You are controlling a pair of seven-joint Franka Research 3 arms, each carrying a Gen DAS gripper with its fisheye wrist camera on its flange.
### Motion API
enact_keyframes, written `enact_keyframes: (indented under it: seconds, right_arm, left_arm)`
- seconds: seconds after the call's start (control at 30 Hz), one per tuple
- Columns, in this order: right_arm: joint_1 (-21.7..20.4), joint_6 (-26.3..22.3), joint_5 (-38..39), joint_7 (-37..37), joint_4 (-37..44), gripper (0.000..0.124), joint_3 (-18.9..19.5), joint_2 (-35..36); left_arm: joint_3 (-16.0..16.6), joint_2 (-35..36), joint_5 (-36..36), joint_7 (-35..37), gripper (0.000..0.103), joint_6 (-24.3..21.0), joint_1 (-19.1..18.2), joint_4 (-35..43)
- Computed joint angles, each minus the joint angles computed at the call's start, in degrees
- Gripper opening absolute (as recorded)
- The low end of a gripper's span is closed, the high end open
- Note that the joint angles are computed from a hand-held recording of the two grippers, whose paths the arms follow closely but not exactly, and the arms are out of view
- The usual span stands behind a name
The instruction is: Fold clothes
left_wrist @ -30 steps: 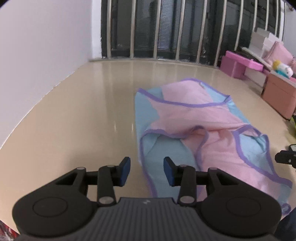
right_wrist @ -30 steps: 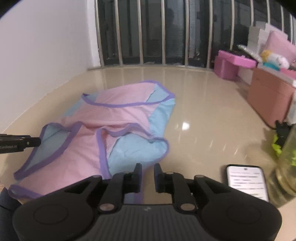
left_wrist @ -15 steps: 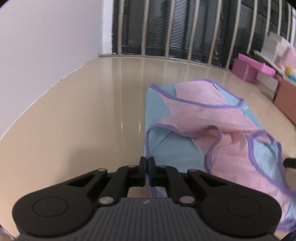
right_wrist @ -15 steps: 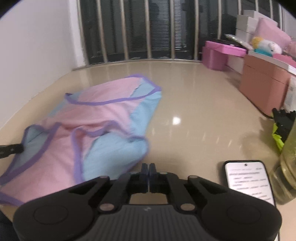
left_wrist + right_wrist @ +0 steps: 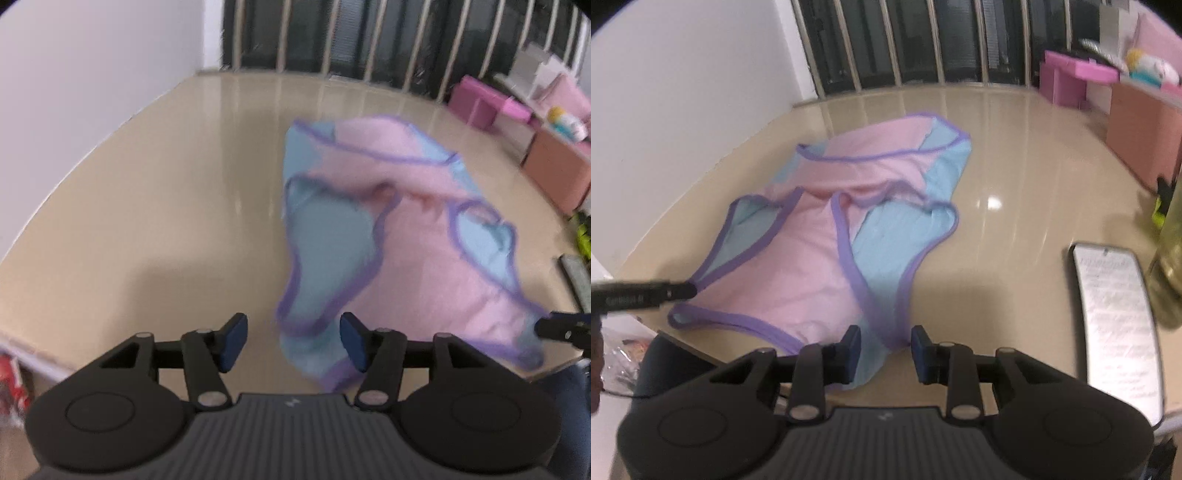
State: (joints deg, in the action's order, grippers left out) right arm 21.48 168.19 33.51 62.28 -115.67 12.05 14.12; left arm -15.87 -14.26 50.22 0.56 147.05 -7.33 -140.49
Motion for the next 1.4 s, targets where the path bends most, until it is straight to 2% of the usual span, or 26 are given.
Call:
enact_keyframes:
  seconds: [0.03,0.1,0.13,0.17,0.27,0.33,0.43,0.5,0.53,0.6,0.7,0.77,0.83,0.9,1.0,1.1,1.17,1.23,1.27,1.3,1.4]
  right_arm:
    - [0.30,0.57,-0.28,0.43,0.03,0.026,-0.18,0.36]
    - [0.90,1.42,-1.59,1.39,0.17,0.010,-0.71,0.95]
    - [1.00,1.51,-2.44,1.79,0.35,0.009,-1.05,1.12]
    - [0.88,1.59,-2.93,2.06,0.49,0.007,-1.22,1.26]
    - [1.81,3.03,-6.31,4.94,-0.20,0.005,-3.07,1.21]
    - [2.99,4.00,-9.68,7.94,-0.64,0.006,-4.82,1.22]
    - [2.12,3.99,-11.53,9.20,-1.65,0.019,-4.06,0.16]
    - [-1.80,6.00,-5.73,2.39,-2.83,0.026,1.11,-1.00]
    - [-3.30,6.50,-3.00,-0.93,-3.11,0.027,3.23,-1.44]
    - [-3.33,5.81,-1.81,-3.70,-2.72,0.028,3.36,-1.95]
    - [-4.08,8.31,2.10,-5.73,0.27,0.031,3.46,-0.83]
    - [-1.79,7.81,-0.68,-1.38,5.17,0.033,-0.27,1.86]
    - [1.14,6.68,-5.77,4.99,10.72,0.034,-4.73,4.82]
    - [0.62,6.33,-7.57,6.10,17.25,0.038,-4.15,8.53]
    - [1.29,3.54,-11.01,7.61,28.27,0.047,-4.16,15.00]
    - [1.58,-4.19,-13.48,7.53,39.64,0.047,-3.00,22.11]
    - [2.41,-8.36,-14.75,7.14,45.24,0.046,-2.49,26.23]
    - [3.46,-10.45,-15.25,6.76,48.06,0.046,-2.02,29.07]
    - [3.79,-11.64,-15.29,6.38,49.63,0.046,-1.66,30.54]
    - [4.27,-12.22,-15.39,6.38,50.47,0.046,-1.72,31.40]
    - [4.91,-13.40,-15.21,5.67,52.19,0.046,-1.31,33.33]
  left_arm:
    - [-0.66,0.28,0.86,-0.78,0.053,-1.29,0.06,0.15]
    - [-1.00,0.71,2.51,-1.13,0.035,-2.57,-0.04,0.55]
    - [-1.01,0.91,3.15,-1.24,0.023,-2.94,-0.17,0.71]
    - [-0.60,1.02,3.04,-1.16,0.022,-2.15,-0.37,0.74]
    - [0.00,1.40,3.01,-0.89,0.026,-0.30,-0.60,0.92]
    - [-0.41,2.09,4.06,-0.81,0.025,-0.88,-0.69,1.56]
    - [0.01,2.48,4.17,-0.39,0.022,-0.68,-1.18,1.96]
    - [0.90,1.91,2.10,0.99,0.028,1.31,-1.41,1.58]
    - [1.10,1.26,1.40,0.91,0.035,2.18,-1.30,1.22]
    - [0.89,0.00,1.08,-0.14,0.040,2.89,-0.72,1.05]
    - [0.61,0.25,3.35,0.36,0.042,2.51,1.18,3.48]
    - [0.79,2.53,6.72,-0.93,0.042,0.99,3.10,7.47]
    - [2.30,5.46,10.46,-4.30,0.046,3.30,4.93,11.46]
    - [4.34,10.26,10.86,-3.88,0.050,4.72,5.90,17.11]
    - [7.42,19.24,6.33,1.58,0.052,5.38,6.17,26.89]
    - [9.43,28.12,-3.96,10.62,0.050,6.21,6.99,35.96]
    - [10.03,34.01,-7.45,18.01,0.049,2.15,6.58,43.30]
    - [11.10,39.24,-9.49,22.80,0.047,-2.55,5.51,50.13]
    - [11.54,41.83,-10.80,25.18,0.038,-4.83,5.10,53.63]
    - [11.37,43.64,-13.49,27.51,0.034,-6.09,5.41,56.01]
    - [10.94,46.29,-19.59,32.95,0.021,-4.68,6.62,58.62]
